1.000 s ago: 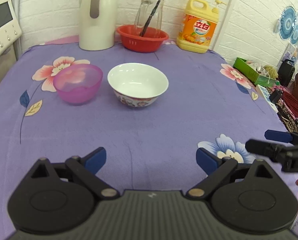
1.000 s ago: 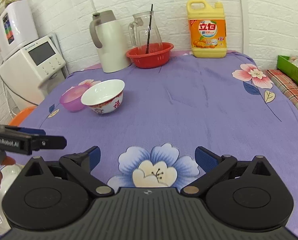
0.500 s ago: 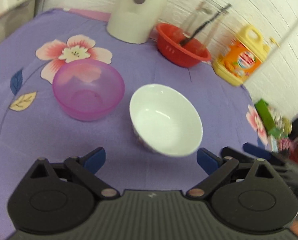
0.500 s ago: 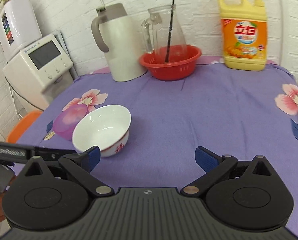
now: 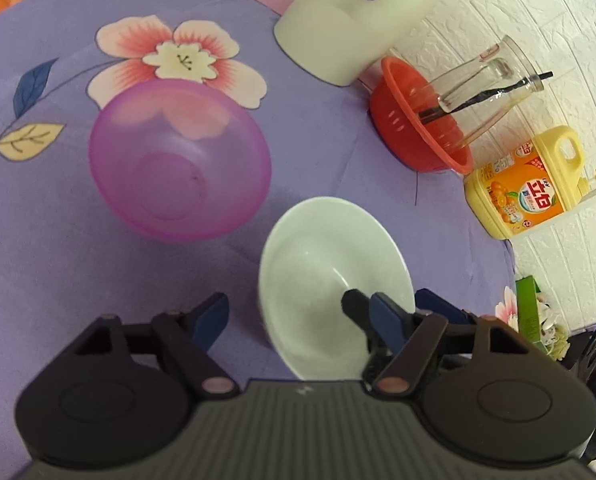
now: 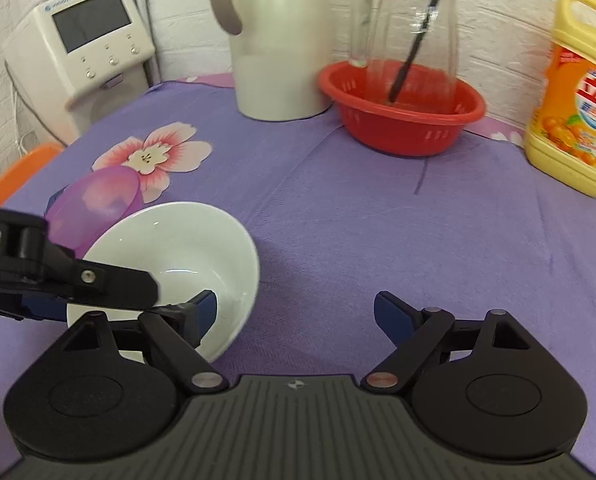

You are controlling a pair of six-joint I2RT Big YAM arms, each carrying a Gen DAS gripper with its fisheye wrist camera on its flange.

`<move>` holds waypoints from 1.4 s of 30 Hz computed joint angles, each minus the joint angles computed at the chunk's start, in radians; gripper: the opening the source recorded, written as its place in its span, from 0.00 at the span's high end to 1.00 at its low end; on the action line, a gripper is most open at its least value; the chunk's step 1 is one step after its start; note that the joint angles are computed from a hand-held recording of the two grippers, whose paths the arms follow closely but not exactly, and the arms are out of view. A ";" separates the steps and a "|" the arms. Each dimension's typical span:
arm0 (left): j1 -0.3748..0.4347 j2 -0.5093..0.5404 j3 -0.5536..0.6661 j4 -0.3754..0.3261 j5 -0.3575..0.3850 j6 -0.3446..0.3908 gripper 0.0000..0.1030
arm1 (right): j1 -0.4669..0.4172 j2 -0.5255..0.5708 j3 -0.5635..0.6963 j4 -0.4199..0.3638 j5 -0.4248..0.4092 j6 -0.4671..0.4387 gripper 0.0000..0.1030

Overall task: Organize plates and bowls
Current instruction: 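Close the left tool on the white bowl rim and lift it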

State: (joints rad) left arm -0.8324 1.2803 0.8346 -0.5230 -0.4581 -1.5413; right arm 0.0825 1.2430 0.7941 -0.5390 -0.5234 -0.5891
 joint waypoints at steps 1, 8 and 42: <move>0.004 0.003 0.001 0.007 0.006 0.006 0.27 | 0.005 -0.002 -0.005 0.008 0.007 -0.008 0.00; 0.017 0.044 0.039 -0.061 -0.021 -0.009 0.29 | 0.035 0.016 0.003 0.018 0.030 -0.024 0.00; -0.397 0.034 0.127 -0.260 -0.109 -0.113 0.73 | -0.179 -0.551 -0.183 -0.455 0.049 -0.252 0.32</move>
State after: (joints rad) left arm -1.2295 1.3144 0.9620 -0.7825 -0.5675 -1.6547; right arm -0.0969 0.6917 0.6114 -0.9938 -0.4749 -0.8414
